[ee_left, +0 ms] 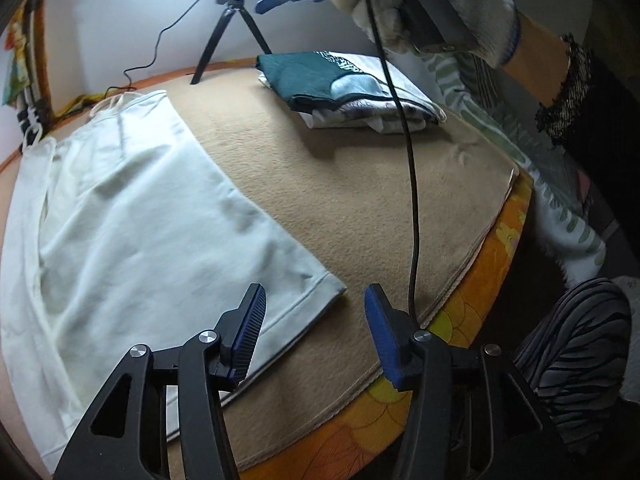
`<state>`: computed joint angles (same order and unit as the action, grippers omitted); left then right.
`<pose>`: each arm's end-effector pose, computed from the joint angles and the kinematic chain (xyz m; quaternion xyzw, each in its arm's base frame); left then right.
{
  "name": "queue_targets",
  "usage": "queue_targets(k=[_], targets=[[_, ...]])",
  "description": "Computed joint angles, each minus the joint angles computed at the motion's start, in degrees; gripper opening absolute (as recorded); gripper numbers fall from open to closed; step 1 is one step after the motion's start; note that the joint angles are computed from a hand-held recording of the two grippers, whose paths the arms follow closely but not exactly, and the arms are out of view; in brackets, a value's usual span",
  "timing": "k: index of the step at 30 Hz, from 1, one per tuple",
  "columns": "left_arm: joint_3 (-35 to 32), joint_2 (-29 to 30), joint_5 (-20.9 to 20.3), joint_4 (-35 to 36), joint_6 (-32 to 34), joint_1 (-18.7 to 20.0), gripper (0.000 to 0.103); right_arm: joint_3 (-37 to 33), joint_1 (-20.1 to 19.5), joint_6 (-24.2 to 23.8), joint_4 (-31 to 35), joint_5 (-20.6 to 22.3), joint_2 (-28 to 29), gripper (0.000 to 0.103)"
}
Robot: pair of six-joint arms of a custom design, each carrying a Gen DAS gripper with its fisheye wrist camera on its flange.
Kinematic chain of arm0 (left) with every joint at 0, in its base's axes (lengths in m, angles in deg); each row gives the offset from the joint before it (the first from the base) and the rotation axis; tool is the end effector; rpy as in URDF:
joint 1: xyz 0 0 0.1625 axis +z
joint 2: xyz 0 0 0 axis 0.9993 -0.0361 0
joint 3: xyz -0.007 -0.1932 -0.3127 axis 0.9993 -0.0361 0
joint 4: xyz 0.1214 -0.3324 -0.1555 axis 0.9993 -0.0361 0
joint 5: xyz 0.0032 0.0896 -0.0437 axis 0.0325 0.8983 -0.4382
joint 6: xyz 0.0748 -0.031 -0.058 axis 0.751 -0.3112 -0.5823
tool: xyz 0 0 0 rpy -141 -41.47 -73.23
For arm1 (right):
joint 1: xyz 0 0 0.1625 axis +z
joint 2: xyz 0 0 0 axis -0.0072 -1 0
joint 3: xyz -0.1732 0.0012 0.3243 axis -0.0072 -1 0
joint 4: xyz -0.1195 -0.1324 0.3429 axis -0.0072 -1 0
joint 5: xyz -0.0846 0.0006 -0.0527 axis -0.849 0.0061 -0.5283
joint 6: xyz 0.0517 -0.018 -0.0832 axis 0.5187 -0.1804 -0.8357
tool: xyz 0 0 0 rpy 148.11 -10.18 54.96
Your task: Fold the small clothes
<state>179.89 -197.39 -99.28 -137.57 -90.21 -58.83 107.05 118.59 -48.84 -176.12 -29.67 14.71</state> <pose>-0.0698 -0.2503 0.2700 0.3173 0.9096 -0.1844 0.1948 0.3749 -0.4878 0.1022 0.3187 -0.9132 0.2108 0.1415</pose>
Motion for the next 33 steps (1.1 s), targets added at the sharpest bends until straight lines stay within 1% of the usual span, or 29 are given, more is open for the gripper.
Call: queue_targets(k=[2, 5, 8, 10, 12, 13, 14, 15, 16, 19, 21, 24, 29, 32, 33], targets=[[0.7, 1.4, 1.5, 0.3, -0.9, -1.4, 0.050, 0.1, -0.8, -0.2, -0.3, 1.0, 0.4, 0.051], [1.7, 1.7, 4.1, 1.1, -2.6, -3.4, 0.050, -0.8, -1.8, -0.1, -0.3, 2.7, 1.9, 0.051], [2.5, 2.8, 4.7, -0.6, -3.4, -3.0, 0.050, -2.6, -2.7, 0.5, 0.4, 4.6, 4.3, 0.052], [3.1, 2.8, 5.9, 0.2, -3.8, -3.6, 0.049, -4.3, -2.9, 0.5, 1.0, 5.3, 6.4, 0.052], [4.1, 1.1, 7.4, 1.4, -4.0, -4.8, 0.044, -6.3, -3.2, 0.8, 2.0, 6.3, 8.7, 0.052], [4.4, 0.4, 7.8, 1.6, -3.7, -5.0, 0.038, -7.3, -3.3, 0.9, 2.5, 6.6, 9.8, 0.052], [4.7, -0.2, 7.9, 1.1, -3.0, -4.9, 0.026, -8.7, -3.3, 1.0, 2.9, 6.7, 11.3, 0.052], [4.8, -0.4, 7.6, -0.1, -2.1, -4.1, 0.019, -9.8, -3.3, 0.9, 3.3, 6.6, 12.4, 0.052], [4.6, -0.3, 7.4, -1.2, -1.7, -3.3, 0.008, -10.9, -3.4, 0.9, 3.7, 6.5, 13.5, 0.052], [3.9, -0.7, 4.8, -6.0, -0.7, 0.7, 0.006, -14.2, -3.8, 1.5, 4.8, 6.0, 16.8, 0.052], [3.4, -2.1, 3.3, -7.1, -1.7, 1.8, 0.006, -16.2, -4.3, 1.7, 5.2, 5.7, 18.8, 0.052], [3.3, -4.9, 3.6, -5.6, -4.0, 0.2, 0.006, -18.1, -4.8, 2.1, 5.8, 5.4, 20.6, 0.052], [3.2, -5.8, 2.8, -6.3, -5.4, 0.7, 0.006, -20.3, -5.7, 3.2, 5.7, 6.8, 22.5, 0.053], [3.2, -7.4, 3.2, -4.6, -6.7, -0.3, 0.006, -21.4, -5.6, 3.9, 5.6, 7.7, 23.3, 0.053], [3.4, -8.1, 3.4, -3.9, -7.4, -1.0, 0.006, -21.6, -5.5, 4.0, 5.6, 7.7, 23.4, 0.046]])
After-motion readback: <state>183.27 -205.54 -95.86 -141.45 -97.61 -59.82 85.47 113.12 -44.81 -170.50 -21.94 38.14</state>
